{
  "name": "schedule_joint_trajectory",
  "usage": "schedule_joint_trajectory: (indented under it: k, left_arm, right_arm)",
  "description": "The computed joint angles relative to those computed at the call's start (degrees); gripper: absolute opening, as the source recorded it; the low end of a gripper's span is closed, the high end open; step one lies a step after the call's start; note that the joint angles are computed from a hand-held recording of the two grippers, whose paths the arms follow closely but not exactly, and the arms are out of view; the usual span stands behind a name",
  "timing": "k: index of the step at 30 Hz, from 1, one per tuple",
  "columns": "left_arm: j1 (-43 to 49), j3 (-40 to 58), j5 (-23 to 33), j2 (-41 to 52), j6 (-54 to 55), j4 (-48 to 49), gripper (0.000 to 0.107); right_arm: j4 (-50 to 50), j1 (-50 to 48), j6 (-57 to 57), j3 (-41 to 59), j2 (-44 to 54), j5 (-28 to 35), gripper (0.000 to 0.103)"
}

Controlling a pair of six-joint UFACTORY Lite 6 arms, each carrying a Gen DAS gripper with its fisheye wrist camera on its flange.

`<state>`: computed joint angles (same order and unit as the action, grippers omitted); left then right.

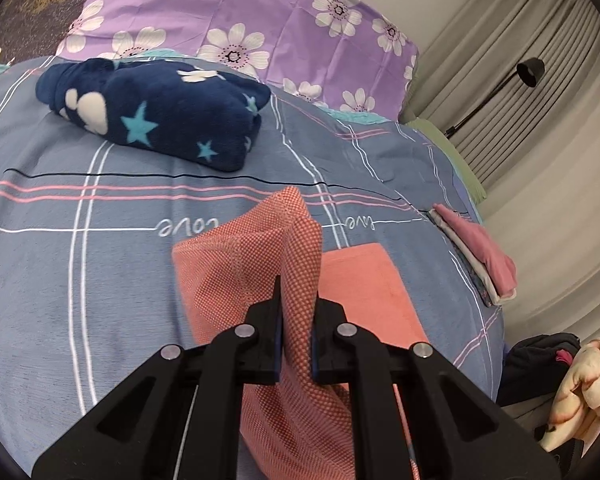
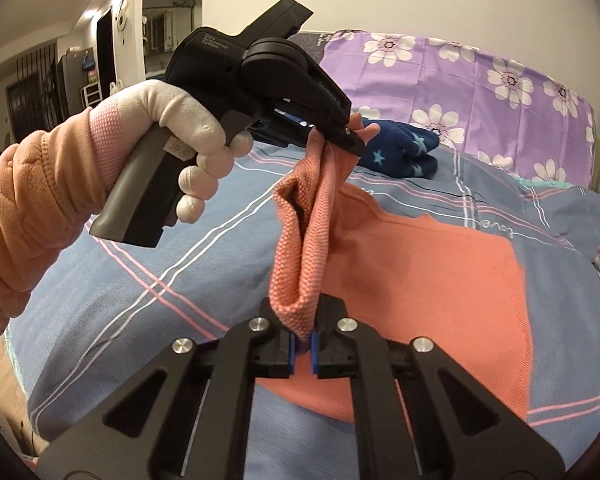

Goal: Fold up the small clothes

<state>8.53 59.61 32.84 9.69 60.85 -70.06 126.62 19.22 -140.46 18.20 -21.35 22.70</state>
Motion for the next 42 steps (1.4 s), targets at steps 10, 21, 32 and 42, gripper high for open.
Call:
schedule_joint_trajectory:
  k: [10,21,32,42]
  left_arm:
    - [-14.6,7.6,-8.9,4.4,-18.8,12.3,0.009]
    - [-27.2,24.2,-10.7,18.4,-46.4,36.5,0.008]
    - [-35.8,45.1,-4.3,35.0,-74.7,65.6,0.009]
    - [-39.5,57.4,1.7,43.2,-85.1,77.6,0.007]
  right_arm:
    - [-30.2,-26.2,21.4,2.3,7.6,20.0,0.005]
    - [-39.3,-43.8,21.1,6.2,15.6,29.8,0.005]
    - [-44.8,-54.2,22.4,14.6,30.2,32.8,0.005]
    - [-47.1,-56.7,24.6,15.9,32.5,35.5,0.005]
